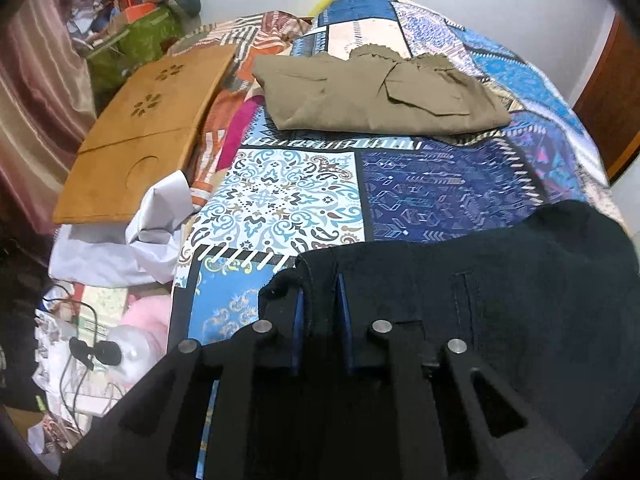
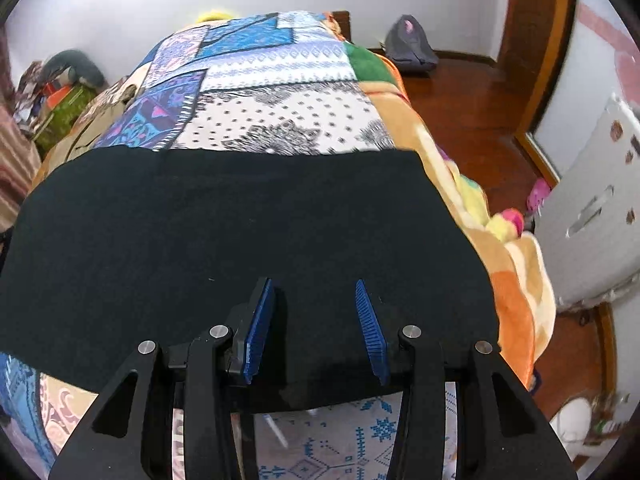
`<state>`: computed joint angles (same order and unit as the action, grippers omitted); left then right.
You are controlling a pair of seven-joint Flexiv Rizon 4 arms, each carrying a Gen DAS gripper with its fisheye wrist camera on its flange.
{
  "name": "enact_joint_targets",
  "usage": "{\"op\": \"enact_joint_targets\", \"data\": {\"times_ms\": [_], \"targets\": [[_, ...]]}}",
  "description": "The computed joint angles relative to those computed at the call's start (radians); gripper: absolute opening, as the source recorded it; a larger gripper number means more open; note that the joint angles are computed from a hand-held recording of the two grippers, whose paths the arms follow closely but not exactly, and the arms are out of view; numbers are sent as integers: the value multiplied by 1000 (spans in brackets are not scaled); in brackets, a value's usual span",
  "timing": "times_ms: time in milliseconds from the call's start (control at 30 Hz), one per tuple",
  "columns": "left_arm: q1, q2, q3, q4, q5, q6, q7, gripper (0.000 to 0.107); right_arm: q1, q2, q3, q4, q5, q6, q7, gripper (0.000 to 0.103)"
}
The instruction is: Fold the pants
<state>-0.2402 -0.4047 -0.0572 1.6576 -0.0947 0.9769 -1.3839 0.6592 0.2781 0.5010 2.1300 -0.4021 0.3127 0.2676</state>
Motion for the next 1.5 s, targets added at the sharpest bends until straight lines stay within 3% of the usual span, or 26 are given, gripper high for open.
{"op": "enact_joint_targets", "data": {"times_ms": [33,167,333,533,700,833,1033,1133,1300,1500], "targets": [[6,14,-2,11,-11,4,2,24,1,-7,-3,-15,-14,-8,-22,39],[2,79,23,66,26,51,-30,25,-4,-37,-18,-59,-89,12,-80,39],[54,207,-16,212,-106,54,95,26,-2,-105,-36,-114,-197,80,-136,39],[53,354,-7,400,-248,63,224,41,18,-164,-46,-130,-245,142,-95,39],[38,397,6,481,-339,28,258,41,39,-165,-44,-120,-230,146,-34,39],[28,376,-2,498,-373,31,254,41,54,-146,-27,-116,-217,99,15,39],[24,335,-6,494,-282,80,151,42,69,-82,10,-102,-168,-34,78,39],[18,335,-8,502,-240,125,112,26,68,-29,34,-75,-125,-90,133,39],[8,354,4,487,-44,176,-15,20,62,58,73,-42,-39,-205,213,39],[15,387,7,452,92,222,-106,18,45,138,83,22,46,-211,261,39]]}}
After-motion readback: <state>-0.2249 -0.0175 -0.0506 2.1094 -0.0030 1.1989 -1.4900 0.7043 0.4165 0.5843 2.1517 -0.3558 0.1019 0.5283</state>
